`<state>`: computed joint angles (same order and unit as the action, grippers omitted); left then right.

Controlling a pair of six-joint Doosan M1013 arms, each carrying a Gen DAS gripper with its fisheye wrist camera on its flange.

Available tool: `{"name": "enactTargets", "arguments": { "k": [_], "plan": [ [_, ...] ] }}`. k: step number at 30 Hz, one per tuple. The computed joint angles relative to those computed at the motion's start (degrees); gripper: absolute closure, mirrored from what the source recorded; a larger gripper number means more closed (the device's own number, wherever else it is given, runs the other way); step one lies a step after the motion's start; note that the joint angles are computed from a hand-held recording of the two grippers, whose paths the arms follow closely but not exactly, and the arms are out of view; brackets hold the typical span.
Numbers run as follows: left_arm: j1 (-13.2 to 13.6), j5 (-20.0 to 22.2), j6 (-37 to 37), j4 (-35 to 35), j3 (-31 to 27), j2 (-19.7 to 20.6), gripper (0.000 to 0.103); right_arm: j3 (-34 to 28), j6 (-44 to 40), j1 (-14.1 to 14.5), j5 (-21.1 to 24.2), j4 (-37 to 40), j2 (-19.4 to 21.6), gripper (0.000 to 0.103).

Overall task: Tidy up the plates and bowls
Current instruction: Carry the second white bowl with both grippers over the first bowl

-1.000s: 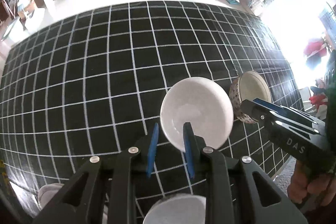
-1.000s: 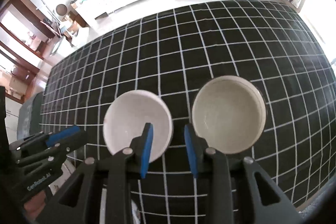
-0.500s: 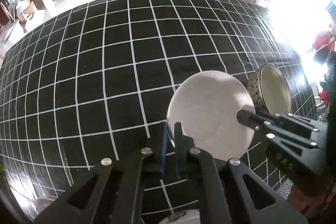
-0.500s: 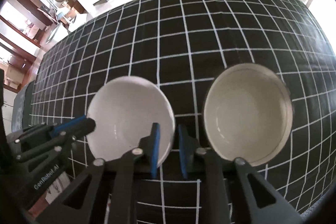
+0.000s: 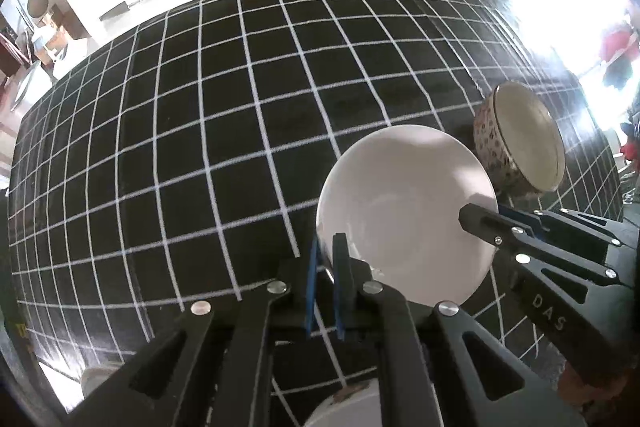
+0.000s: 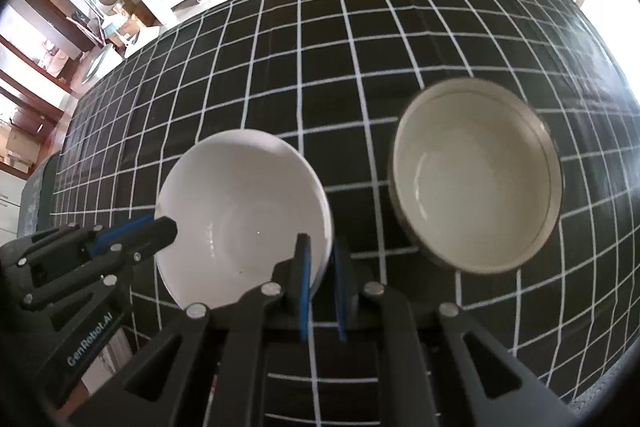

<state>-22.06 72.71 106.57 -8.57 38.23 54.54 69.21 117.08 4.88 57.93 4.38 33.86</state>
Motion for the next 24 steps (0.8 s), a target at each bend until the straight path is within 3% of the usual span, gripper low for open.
{"name": "enactTargets", "arguments": {
  "k": [3, 8, 24],
  "plan": [
    [0.41, -2.36, 0.01, -0.82, 4.41, -2.16, 0.097, 2.10, 1.05, 0.04, -2.25, 1.53, -1.14, 0.090],
    [1.35, -4.63, -0.78, -3.01, 9.31, -4.46, 0.098, 1.83, 1.91, 0.92, -0.80, 0.22, -1.40, 0.090],
    [3.13, -10.64, 0.98, -6.32, 15.58, -11.15, 0.098, 0.97, 5.82, 2.77, -1.01, -2.67, -3.60, 0.090]
  ]
}}
